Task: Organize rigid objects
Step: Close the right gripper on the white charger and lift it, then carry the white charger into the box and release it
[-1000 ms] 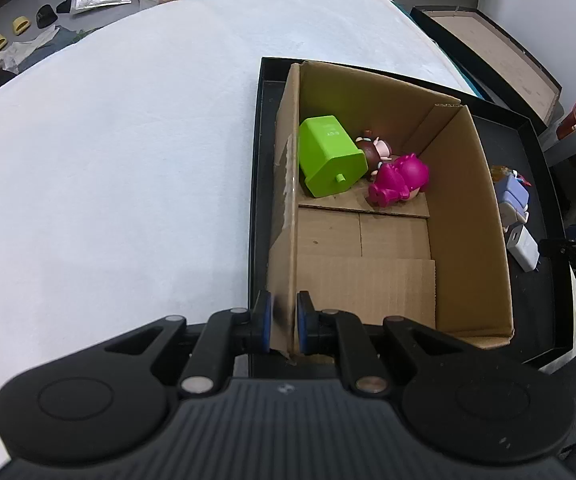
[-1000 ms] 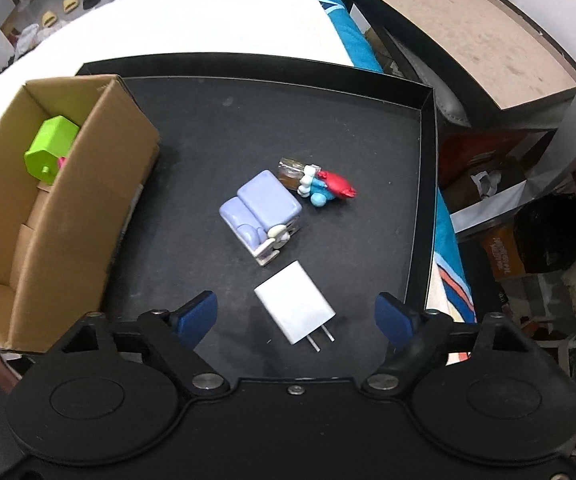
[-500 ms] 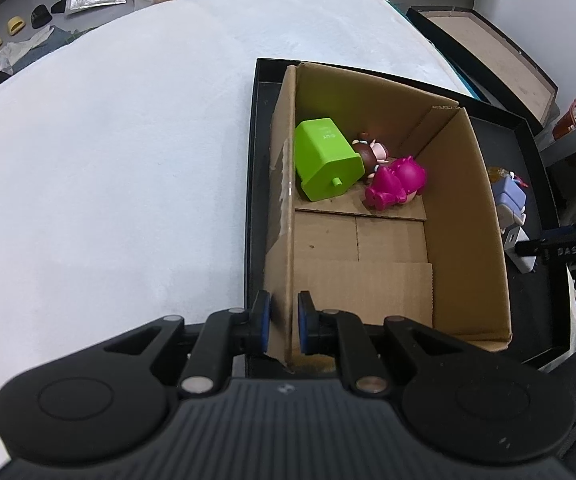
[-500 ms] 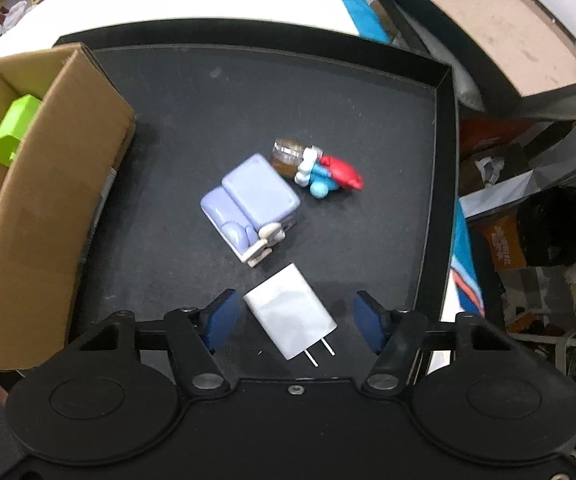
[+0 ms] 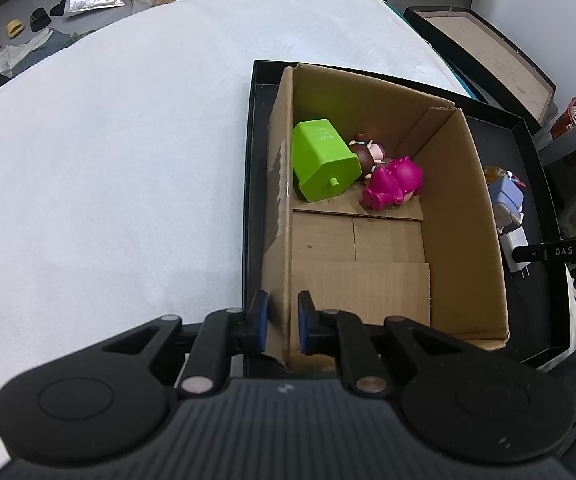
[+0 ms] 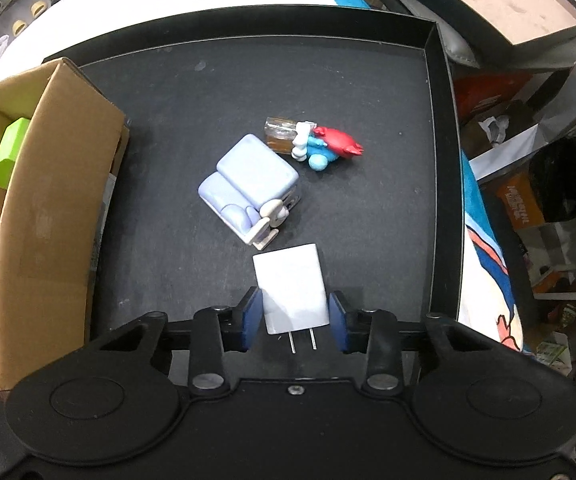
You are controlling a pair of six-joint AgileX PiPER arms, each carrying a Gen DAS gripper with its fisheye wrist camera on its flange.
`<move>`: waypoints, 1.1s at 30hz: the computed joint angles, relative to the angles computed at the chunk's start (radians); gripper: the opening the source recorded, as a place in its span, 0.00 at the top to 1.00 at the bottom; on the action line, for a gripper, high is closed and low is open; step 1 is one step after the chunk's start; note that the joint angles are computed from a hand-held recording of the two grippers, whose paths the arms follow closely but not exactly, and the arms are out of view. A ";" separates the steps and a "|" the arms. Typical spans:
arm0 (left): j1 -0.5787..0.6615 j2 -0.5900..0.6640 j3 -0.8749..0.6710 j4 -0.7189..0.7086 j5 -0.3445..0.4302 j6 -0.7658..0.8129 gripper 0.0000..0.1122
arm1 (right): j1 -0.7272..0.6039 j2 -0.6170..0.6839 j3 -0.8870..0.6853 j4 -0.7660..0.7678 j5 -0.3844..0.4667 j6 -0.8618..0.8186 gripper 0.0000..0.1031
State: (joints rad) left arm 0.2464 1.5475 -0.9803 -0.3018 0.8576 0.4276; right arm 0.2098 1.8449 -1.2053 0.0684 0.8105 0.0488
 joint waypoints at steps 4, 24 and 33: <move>0.003 -0.005 0.001 -0.004 0.002 0.007 0.89 | -0.020 -0.021 -0.015 0.023 0.015 0.023 1.00; -0.008 -0.021 0.016 0.017 -0.007 -0.010 0.89 | 0.067 0.067 -0.046 -0.028 0.023 0.054 0.65; -0.013 -0.026 0.019 0.017 -0.010 -0.009 0.89 | 0.055 0.000 0.001 0.006 0.001 0.042 0.65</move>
State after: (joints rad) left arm 0.2339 1.5213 -0.9615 -0.2852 0.8480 0.4185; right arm 0.2643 1.8451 -1.2041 0.0743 0.8119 0.0906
